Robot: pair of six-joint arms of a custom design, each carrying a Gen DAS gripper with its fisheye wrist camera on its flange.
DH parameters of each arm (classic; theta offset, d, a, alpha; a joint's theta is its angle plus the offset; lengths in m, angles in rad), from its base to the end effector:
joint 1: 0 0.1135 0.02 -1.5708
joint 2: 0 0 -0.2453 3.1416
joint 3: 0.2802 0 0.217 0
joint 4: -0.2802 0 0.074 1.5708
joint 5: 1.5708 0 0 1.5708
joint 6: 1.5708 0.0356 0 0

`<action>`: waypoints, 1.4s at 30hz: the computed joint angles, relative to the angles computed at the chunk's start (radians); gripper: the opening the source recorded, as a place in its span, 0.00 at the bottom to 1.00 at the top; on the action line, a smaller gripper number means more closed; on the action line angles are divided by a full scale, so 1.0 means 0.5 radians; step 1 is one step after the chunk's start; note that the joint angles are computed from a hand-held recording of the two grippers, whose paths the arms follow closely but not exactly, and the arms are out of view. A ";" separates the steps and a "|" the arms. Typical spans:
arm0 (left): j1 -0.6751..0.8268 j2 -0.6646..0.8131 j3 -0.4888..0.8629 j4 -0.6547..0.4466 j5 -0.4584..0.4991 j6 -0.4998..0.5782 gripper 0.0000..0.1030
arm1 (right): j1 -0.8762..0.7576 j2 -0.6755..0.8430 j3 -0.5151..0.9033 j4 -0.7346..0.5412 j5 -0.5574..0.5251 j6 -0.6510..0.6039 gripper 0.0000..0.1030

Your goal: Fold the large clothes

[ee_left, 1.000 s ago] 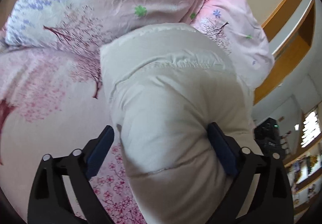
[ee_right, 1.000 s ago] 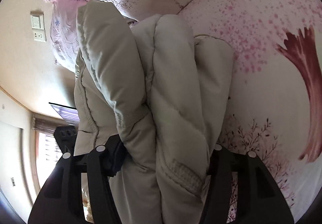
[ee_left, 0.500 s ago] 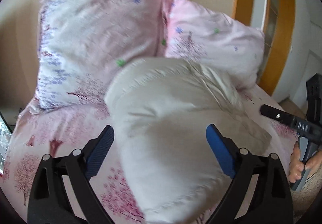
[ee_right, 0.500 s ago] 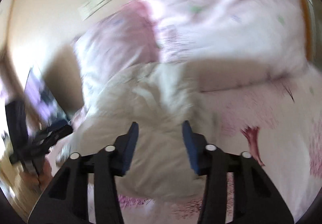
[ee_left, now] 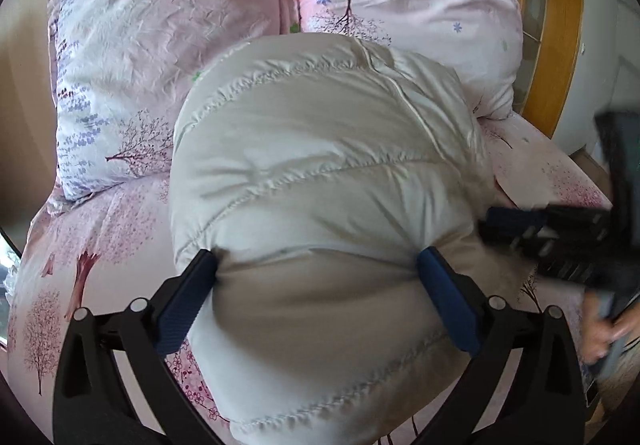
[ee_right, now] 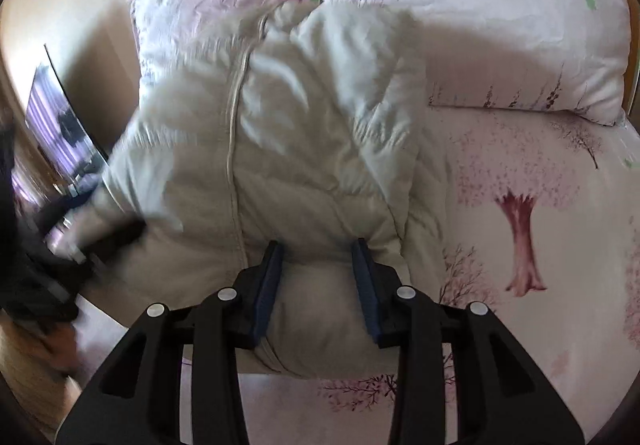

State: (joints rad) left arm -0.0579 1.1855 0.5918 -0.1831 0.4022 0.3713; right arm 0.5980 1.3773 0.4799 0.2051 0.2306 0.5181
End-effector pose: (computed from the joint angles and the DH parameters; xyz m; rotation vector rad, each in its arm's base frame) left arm 0.2092 -0.0261 0.1991 0.6768 2.1889 -0.3103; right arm 0.1975 0.1247 0.1593 0.0326 2.2634 0.3403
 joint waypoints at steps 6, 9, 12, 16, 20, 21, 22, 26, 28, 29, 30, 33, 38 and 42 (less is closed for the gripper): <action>0.031 0.032 0.049 -0.048 0.036 0.016 0.97 | -0.324 0.034 0.438 -0.113 -0.228 -0.053 0.41; 0.033 0.030 0.043 -0.039 0.036 0.012 0.97 | -0.350 0.281 0.747 -0.272 -0.229 -0.123 0.42; 0.028 0.023 0.033 -0.022 0.031 0.009 0.97 | -0.379 0.488 0.959 -0.442 -0.235 -0.152 0.42; -0.023 0.005 0.013 0.031 -0.013 -0.006 0.98 | -0.396 0.670 1.084 -0.621 -0.192 -0.173 0.42; -0.080 -0.013 0.003 0.071 -0.059 -0.031 0.98 | -0.484 0.749 1.071 -0.592 -0.332 -0.119 0.43; -0.096 -0.025 -0.003 0.082 -0.073 -0.041 0.98 | -0.518 0.759 1.050 -0.565 -0.393 -0.098 0.43; -0.101 -0.029 -0.001 0.084 -0.078 -0.042 0.98 | -0.536 0.763 1.033 -0.543 -0.427 -0.076 0.43; -0.049 -0.118 0.027 -0.028 -0.058 -0.036 0.98 | -0.494 0.577 0.818 -0.446 -0.365 -0.019 0.43; 0.070 -0.234 -0.005 -0.087 0.013 0.021 0.98 | -0.411 0.273 0.509 -0.269 -0.283 0.006 0.43; 0.124 -0.301 -0.041 -0.082 0.026 0.049 0.98 | -0.367 0.137 0.377 -0.204 -0.252 0.013 0.43; 0.195 -0.399 -0.097 -0.063 0.033 0.076 0.98 | -0.310 -0.008 0.241 -0.154 -0.211 0.027 0.43; 0.309 -0.486 -0.147 -0.078 0.083 0.120 0.98 | -0.053 -0.321 -0.060 -0.100 0.001 0.087 0.43; 0.296 -0.396 -0.156 -0.075 0.090 0.098 0.98 | 0.241 -0.171 -0.158 -0.064 0.323 0.176 0.45; 0.253 -0.274 -0.144 -0.082 0.131 0.031 0.98 | 0.100 0.108 -0.167 0.149 0.173 0.216 0.50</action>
